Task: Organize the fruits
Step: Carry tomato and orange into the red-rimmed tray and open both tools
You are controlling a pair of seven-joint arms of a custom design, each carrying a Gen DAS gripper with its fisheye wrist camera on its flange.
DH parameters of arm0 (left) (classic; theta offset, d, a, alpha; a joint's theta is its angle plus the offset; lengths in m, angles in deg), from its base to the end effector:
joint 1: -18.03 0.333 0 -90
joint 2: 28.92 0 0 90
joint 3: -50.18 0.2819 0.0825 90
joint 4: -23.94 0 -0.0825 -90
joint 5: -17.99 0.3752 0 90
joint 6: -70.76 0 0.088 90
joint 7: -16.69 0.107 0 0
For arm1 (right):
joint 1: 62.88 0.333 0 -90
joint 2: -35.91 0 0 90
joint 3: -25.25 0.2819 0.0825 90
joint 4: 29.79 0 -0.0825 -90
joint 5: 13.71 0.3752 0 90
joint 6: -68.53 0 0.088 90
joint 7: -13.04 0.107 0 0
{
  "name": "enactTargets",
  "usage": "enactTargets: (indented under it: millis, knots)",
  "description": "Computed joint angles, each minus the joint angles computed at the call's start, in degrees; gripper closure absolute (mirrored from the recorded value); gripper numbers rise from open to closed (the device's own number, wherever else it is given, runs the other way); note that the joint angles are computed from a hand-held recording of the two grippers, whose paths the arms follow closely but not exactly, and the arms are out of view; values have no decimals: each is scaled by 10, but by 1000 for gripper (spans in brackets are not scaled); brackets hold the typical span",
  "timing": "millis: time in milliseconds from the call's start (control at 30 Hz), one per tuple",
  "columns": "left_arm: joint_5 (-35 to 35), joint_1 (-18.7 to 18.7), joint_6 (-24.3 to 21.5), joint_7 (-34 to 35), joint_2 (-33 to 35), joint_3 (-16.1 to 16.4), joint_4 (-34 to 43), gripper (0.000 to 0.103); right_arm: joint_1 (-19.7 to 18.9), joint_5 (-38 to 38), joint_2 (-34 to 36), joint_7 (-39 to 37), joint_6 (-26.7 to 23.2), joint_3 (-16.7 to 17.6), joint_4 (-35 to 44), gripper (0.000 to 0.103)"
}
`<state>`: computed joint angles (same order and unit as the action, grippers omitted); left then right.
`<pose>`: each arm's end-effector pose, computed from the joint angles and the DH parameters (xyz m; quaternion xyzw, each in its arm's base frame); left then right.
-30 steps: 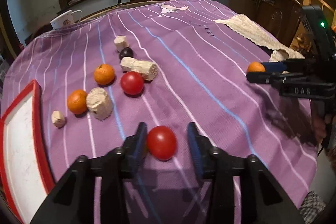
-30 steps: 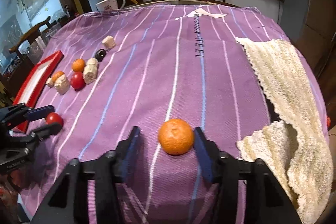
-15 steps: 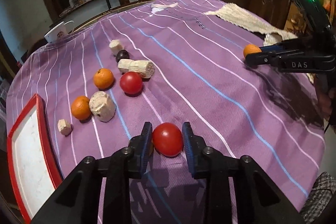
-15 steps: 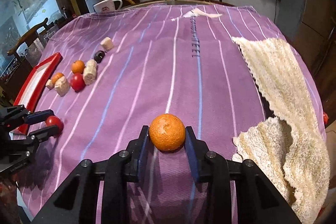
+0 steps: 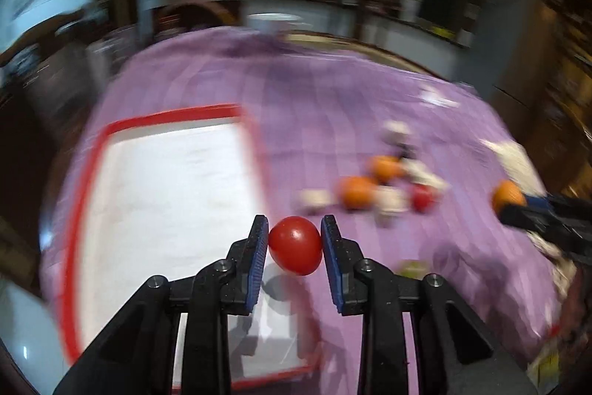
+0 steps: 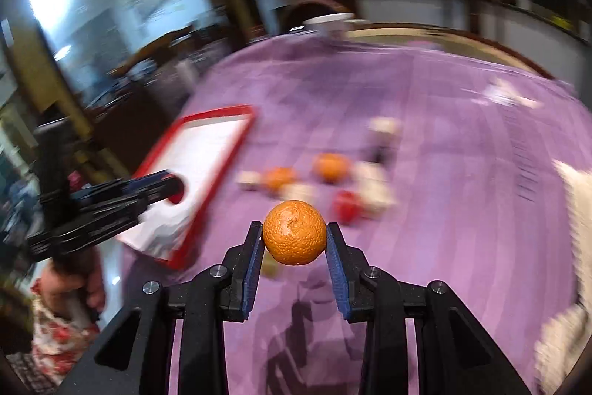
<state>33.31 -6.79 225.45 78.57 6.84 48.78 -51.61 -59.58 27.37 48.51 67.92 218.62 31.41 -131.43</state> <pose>0.6695 -0.3342 0.4358 -0.6026 0.7028 -0.3211 0.1997 0.6439 0.0870 0.4714 -0.7260 0.5639 -0.0985 0.3812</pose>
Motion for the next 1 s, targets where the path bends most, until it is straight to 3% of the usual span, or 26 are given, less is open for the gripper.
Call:
enactTargets:
  millis: [67, 233, 433, 467, 533, 567, 733, 900, 1000]
  knots:
    - [21, -7, -15, -51, -13, 36, -22, 75, 15, -6, 41, -3, -21, 17, 52, 67]
    - [55, 10, -45, -144, -32, 60, -61, 75, 44, -42, 150, 25, -69, 51, 180, 67]
    - [68, 38, -46, -197, -47, 44, -97, 74, 93, -152, 257, 108, -82, 55, 299, 66]
    - [68, 45, -37, -198, -50, 40, -104, 72, 98, -166, 269, 123, -82, 54, 312, 66]
    - [76, 45, -25, -214, -60, 42, -122, 57, 102, -187, 293, 144, -88, 56, 341, 65]
    - [86, 41, -16, -231, -68, 48, -133, 46, 103, -196, 295, 151, -86, 56, 342, 65]
    - [133, 32, 10, -295, -93, 62, -162, 36, 90, -214, 284, 144, -64, 71, 330, 62]
    - [202, 18, 12, -369, -126, 69, -185, 33, 34, -146, 217, 93, -15, 110, 248, 62]
    - [254, 10, 9, -406, -143, 62, -193, 29, 1, -94, 160, 55, 20, 116, 179, 62]
